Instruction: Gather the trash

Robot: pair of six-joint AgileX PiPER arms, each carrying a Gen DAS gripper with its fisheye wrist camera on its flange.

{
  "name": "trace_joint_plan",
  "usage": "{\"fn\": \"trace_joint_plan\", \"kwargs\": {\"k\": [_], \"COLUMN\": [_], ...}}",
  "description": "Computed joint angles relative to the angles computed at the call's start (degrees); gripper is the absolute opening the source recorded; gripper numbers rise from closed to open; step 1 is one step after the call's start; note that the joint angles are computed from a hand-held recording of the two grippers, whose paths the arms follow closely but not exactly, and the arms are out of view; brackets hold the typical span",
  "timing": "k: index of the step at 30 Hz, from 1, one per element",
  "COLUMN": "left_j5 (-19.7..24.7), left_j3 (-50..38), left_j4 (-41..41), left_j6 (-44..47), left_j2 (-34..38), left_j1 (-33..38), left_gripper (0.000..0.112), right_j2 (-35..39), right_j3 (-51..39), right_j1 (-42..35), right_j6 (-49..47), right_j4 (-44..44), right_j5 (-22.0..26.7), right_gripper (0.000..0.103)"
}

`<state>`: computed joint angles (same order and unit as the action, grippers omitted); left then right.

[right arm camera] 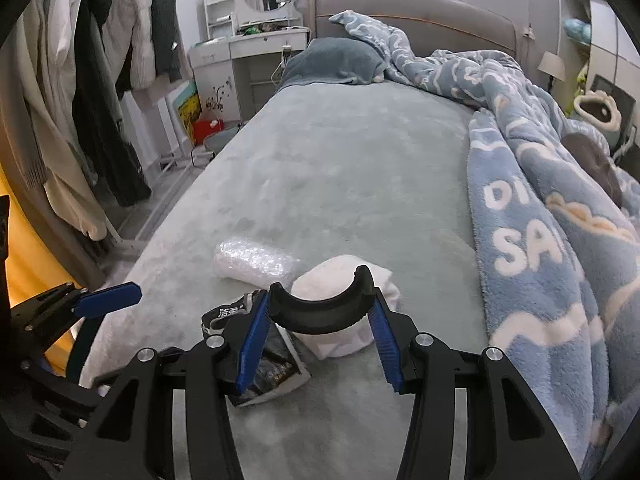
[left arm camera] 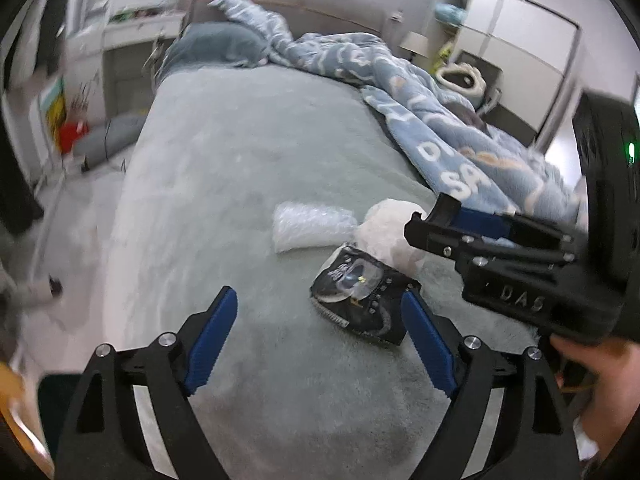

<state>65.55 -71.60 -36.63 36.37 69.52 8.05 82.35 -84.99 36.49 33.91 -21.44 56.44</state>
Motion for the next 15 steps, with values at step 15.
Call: {"fn": "trace_joint_plan", "kwargs": {"k": [15], "left_j5": [-12.6], "left_j3": [3.5], "left_j4": [11.6], "left_j6": [6.6], "left_j2": [0.7], "left_j1": [-14.4], "left_gripper": [0.090], "right_j2": [-9.1], "right_j3": [8.8], "right_j1": [-9.7], "right_j6": [-5.1], "right_j4": [10.0], "right_j5": [-3.9], "right_gripper": [0.050]}}
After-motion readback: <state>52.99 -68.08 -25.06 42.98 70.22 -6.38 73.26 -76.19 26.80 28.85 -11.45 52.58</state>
